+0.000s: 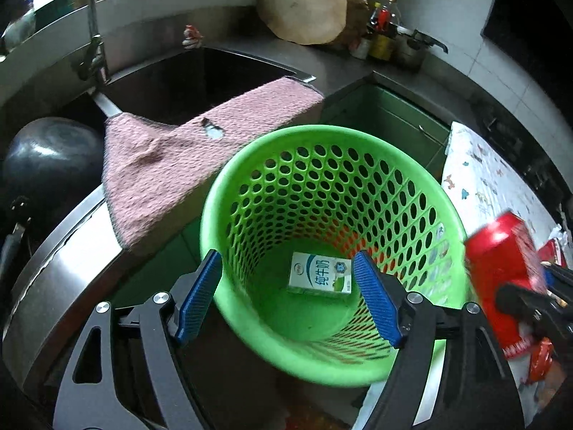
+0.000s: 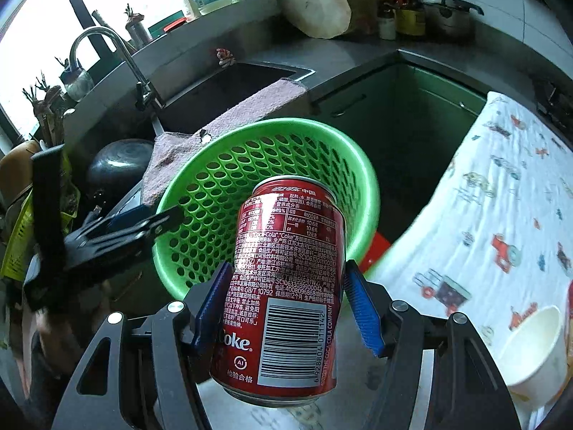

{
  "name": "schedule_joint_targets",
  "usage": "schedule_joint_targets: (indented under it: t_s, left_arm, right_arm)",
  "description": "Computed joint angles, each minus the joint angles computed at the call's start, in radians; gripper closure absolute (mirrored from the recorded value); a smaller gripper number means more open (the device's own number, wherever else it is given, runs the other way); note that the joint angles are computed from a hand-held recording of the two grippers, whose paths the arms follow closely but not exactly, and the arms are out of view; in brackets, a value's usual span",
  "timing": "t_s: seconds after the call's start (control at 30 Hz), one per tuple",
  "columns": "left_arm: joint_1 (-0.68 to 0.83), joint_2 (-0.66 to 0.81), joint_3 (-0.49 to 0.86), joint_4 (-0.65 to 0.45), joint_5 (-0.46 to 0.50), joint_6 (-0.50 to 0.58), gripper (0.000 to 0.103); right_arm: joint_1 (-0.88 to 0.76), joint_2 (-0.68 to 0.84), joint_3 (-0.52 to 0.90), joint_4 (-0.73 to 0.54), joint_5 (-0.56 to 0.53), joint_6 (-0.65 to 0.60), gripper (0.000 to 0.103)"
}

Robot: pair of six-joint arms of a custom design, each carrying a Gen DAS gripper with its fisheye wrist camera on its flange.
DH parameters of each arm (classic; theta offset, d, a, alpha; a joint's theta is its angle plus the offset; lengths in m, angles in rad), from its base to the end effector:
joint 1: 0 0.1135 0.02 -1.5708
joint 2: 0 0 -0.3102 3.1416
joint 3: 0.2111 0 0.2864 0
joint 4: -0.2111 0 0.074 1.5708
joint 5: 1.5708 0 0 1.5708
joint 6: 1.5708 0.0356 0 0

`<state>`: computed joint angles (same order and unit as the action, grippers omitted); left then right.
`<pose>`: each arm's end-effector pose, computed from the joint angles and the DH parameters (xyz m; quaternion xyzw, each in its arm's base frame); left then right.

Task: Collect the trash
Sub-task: 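Open the right tool over the green basket, dropping the Coke can, then move both open tools back over the remaining trash on the table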

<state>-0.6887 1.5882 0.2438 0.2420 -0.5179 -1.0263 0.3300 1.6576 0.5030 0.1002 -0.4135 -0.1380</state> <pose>0.1611 -0.1098 0.0706 -0.2165 0.9169 -0.0067 0.3351 0.2486 0.1003 0.0980 -0.2704 0.9083 0.2215 0.2297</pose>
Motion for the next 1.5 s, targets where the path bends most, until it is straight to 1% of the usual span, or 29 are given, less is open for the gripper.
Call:
schedule_joint_targets:
  t_s: [0.23,0.43,0.47,0.53,0.73,0.9,1.0,1.07,1.13,1.2,1.27,1.33,1.4,1.43,1.47,1.5]
  left_arm:
    - [-0.058,-0.06,-0.041,-0.033,-0.027,-0.077,0.027]
    - [-0.099,-0.058,-0.039,-0.057,-0.041,-0.114,0.027]
    - [-0.104,-0.058,-0.038,-0.059,-0.041,-0.119,0.027]
    - [-0.11,-0.061,-0.038,-0.065,-0.043,-0.126,0.027]
    - [-0.138,-0.089,-0.032,-0.109,-0.059,-0.15,0.026]
    - [-0.2,-0.115,-0.006,-0.183,-0.093,-0.191,0.025]
    - [-0.244,-0.116,0.021,-0.225,-0.11,-0.217,0.024]
    - [-0.271,-0.113,0.033,-0.239,-0.119,-0.233,0.023]
    - [-0.306,-0.103,0.056,-0.262,-0.13,-0.255,0.023]
    - [-0.333,-0.094,0.073,-0.271,-0.137,-0.27,0.022]
    - [-0.367,-0.076,0.101,-0.289,-0.148,-0.285,0.022]
    - [-0.401,-0.053,0.134,-0.309,-0.16,-0.298,0.02]
    - [-0.426,-0.035,0.162,-0.325,-0.168,-0.305,0.02]
    - [-0.442,-0.023,0.177,-0.33,-0.172,-0.309,0.02]
    - [-0.456,-0.01,0.191,-0.334,-0.175,-0.313,0.02]
    - [-0.464,-0.003,0.201,-0.339,-0.176,-0.316,0.02]
  right_arm:
    - [0.09,0.081,0.051,0.042,0.062,0.06,0.041]
    - [0.116,0.114,0.06,0.078,0.06,0.076,0.04]
    - [0.116,0.113,0.058,0.083,0.059,0.08,0.039]
    - [0.12,0.105,0.05,0.094,0.056,0.083,0.032]
    - [0.093,0.018,-0.002,0.079,0.046,0.053,0.031]
    - [0.033,-0.124,-0.08,0.038,0.042,0.009,0.026]
    - [-0.044,-0.228,-0.129,-0.017,0.008,-0.034,0.025]
    - [-0.102,-0.292,-0.156,-0.059,-0.019,-0.066,0.025]
    - [-0.189,-0.372,-0.184,-0.129,-0.049,-0.12,0.024]
    - [-0.274,-0.445,-0.202,-0.2,-0.076,-0.18,0.024]
    - [-0.393,-0.524,-0.213,-0.3,-0.118,-0.268,0.024]
    - [-0.519,-0.565,-0.211,-0.386,-0.165,-0.371,0.023]
    - [-0.683,-0.6,-0.201,-0.502,-0.222,-0.517,0.023]
    - [-0.737,-0.597,-0.192,-0.537,-0.24,-0.57,0.023]
    - [-0.837,-0.591,-0.177,-0.602,-0.266,-0.673,0.023]
    - [-0.898,-0.585,-0.168,-0.638,-0.28,-0.736,0.023]
